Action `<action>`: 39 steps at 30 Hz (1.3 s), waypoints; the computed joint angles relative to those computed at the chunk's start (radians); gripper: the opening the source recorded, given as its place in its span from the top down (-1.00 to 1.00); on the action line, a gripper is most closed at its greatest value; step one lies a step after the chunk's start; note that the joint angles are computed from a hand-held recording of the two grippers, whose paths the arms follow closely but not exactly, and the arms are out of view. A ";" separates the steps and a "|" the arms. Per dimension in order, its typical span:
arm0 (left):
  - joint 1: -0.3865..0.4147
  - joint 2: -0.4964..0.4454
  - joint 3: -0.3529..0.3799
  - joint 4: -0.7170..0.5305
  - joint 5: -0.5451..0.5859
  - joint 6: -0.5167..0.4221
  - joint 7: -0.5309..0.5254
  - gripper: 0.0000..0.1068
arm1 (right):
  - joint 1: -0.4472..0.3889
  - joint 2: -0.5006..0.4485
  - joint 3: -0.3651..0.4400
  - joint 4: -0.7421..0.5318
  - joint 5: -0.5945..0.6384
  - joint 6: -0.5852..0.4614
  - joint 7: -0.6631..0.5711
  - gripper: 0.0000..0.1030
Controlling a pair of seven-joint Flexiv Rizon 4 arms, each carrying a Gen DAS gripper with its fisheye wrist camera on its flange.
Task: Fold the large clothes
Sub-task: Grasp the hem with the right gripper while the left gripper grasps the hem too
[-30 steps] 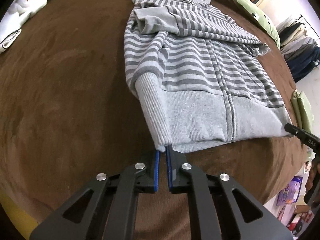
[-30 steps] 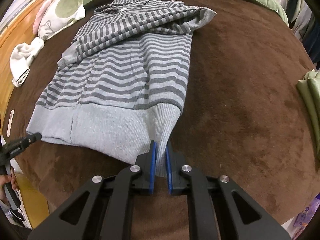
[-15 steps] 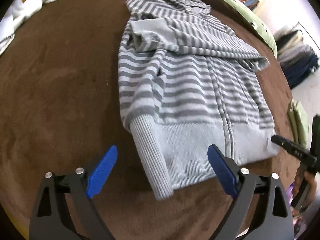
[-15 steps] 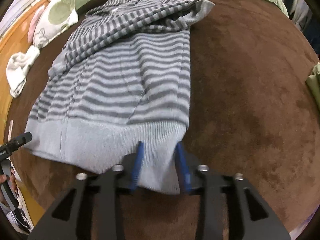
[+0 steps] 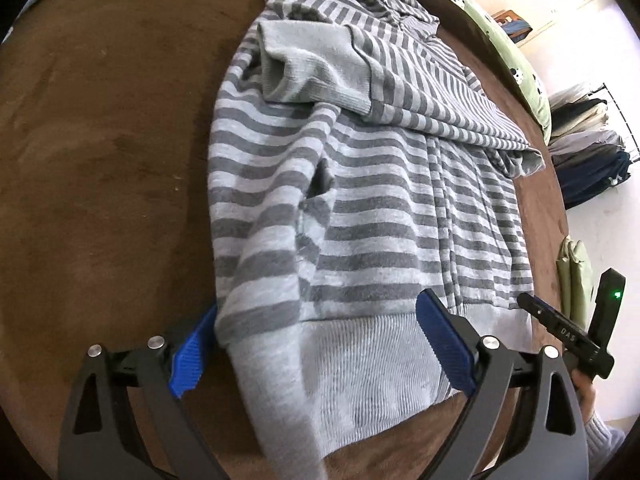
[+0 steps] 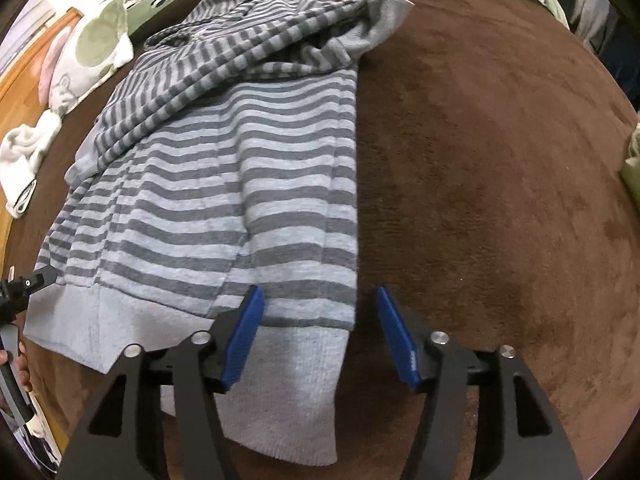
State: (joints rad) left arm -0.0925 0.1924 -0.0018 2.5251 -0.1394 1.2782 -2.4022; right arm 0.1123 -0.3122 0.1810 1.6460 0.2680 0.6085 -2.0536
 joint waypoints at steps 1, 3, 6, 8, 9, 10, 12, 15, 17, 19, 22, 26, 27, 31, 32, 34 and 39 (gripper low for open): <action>-0.009 -0.008 0.006 0.007 -0.021 0.019 0.011 -0.74 | 0.002 -0.003 -0.001 0.001 -0.006 0.005 -0.001 -0.28; -0.032 -0.025 0.019 0.025 -0.077 0.073 0.039 -0.79 | 0.004 -0.014 -0.003 -0.003 -0.013 0.005 -0.001 -0.39; -0.044 -0.045 0.022 0.029 -0.121 0.097 0.075 -0.81 | 0.001 -0.031 0.000 -0.020 -0.003 -0.013 0.006 -0.50; -0.031 -0.049 0.014 0.018 -0.095 0.077 0.084 -0.81 | 0.013 -0.027 0.002 0.000 -0.030 0.016 -0.005 -0.52; -0.024 -0.046 0.011 0.014 -0.077 0.063 0.087 -0.81 | 0.016 -0.026 0.003 0.006 -0.039 0.024 -0.007 -0.52; -0.011 -0.045 0.003 0.000 -0.041 0.034 0.083 -0.81 | 0.016 -0.026 0.004 0.009 -0.039 0.030 -0.009 -0.52; 0.032 -0.034 -0.026 -0.043 0.078 -0.055 0.022 -0.80 | 0.015 -0.021 0.004 0.018 -0.039 0.045 -0.005 -0.49; 0.062 -0.016 -0.061 -0.103 0.227 -0.179 -0.089 -0.80 | 0.021 0.000 0.001 0.059 -0.059 0.106 0.010 -0.48; 0.043 -0.017 -0.046 -0.095 0.214 -0.169 -0.098 -0.81 | 0.015 -0.002 0.003 0.055 -0.049 0.094 0.010 -0.51; 0.026 -0.017 -0.029 -0.066 0.190 -0.115 -0.089 -0.81 | 0.009 -0.012 0.006 0.040 -0.031 0.079 0.009 -0.54; -0.008 -0.025 0.006 -0.022 0.087 -0.020 -0.028 -0.81 | 0.004 -0.009 0.015 0.036 -0.012 0.066 -0.010 -0.53; -0.057 -0.047 0.027 0.013 -0.071 0.081 0.084 -0.78 | 0.012 -0.001 0.016 0.045 -0.013 0.075 -0.017 -0.32; -0.056 -0.054 0.019 0.005 -0.075 0.086 0.096 -0.75 | 0.012 0.003 0.018 0.046 -0.011 0.072 -0.022 -0.27; -0.034 -0.087 -0.015 -0.046 -0.033 0.060 0.073 -0.53 | 0.024 0.000 0.013 0.046 -0.024 0.061 -0.015 -0.16; -0.022 -0.086 -0.018 -0.059 -0.002 0.024 0.051 -0.46 | 0.022 -0.001 0.012 0.046 -0.023 0.059 -0.017 -0.13; -0.012 -0.090 -0.019 -0.066 0.032 0.018 0.016 -0.35 | 0.026 0.000 0.014 0.046 -0.032 0.065 -0.032 0.19; -0.014 -0.052 -0.008 -0.058 0.056 0.007 0.011 0.34 | 0.016 0.005 0.027 0.007 0.016 -0.017 -0.085 0.73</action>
State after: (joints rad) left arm -0.1070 0.1404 -0.0099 2.4672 -0.0830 1.2847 -2.3910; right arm 0.1286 -0.3075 0.2081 1.6534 0.2845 0.5913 -2.1387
